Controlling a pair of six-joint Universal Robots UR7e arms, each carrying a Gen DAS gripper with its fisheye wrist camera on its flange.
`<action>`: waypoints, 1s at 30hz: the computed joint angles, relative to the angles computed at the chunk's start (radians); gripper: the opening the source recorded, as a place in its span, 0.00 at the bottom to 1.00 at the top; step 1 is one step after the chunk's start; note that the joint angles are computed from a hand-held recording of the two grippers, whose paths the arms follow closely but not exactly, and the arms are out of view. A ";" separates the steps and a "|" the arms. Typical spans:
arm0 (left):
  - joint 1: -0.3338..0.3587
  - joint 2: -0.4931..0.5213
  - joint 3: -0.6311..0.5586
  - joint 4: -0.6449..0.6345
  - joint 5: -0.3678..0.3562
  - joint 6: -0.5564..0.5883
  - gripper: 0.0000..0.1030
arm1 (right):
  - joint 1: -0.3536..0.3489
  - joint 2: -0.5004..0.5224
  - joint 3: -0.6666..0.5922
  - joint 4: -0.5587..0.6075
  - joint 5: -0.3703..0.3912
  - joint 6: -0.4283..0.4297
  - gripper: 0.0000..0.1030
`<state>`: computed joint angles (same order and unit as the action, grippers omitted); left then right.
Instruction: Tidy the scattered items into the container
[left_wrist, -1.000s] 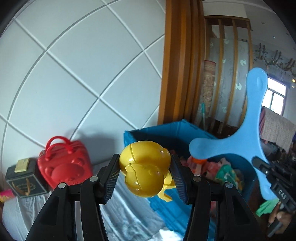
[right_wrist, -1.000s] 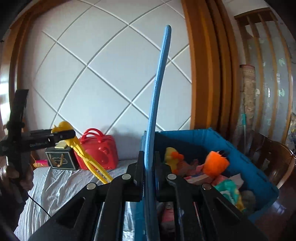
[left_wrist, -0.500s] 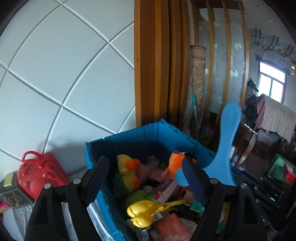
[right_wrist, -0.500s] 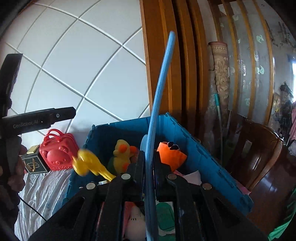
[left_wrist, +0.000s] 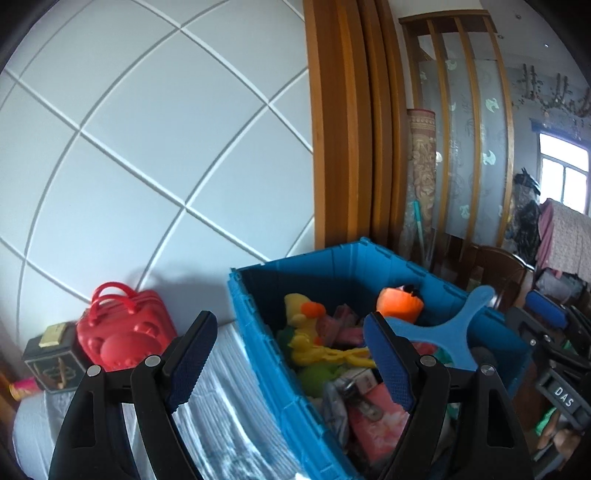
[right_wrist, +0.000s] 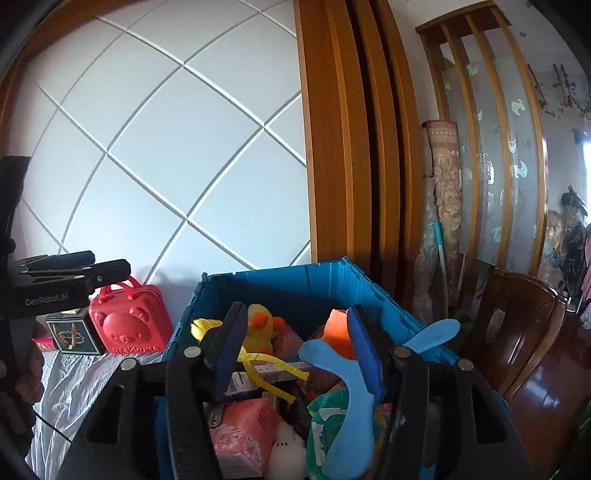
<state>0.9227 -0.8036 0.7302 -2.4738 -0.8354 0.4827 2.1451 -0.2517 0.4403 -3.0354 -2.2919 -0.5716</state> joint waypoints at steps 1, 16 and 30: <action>-0.001 -0.044 0.076 -0.057 0.012 0.010 0.81 | 0.009 -0.017 0.052 -0.044 -0.006 -0.005 0.56; -0.069 -0.692 0.946 -0.345 0.160 0.054 0.82 | 0.237 -0.094 0.566 -0.463 -0.298 0.094 0.65; -0.197 -1.011 1.201 -0.308 0.402 -0.030 0.83 | 0.380 -0.101 0.717 -0.393 -0.415 0.259 0.65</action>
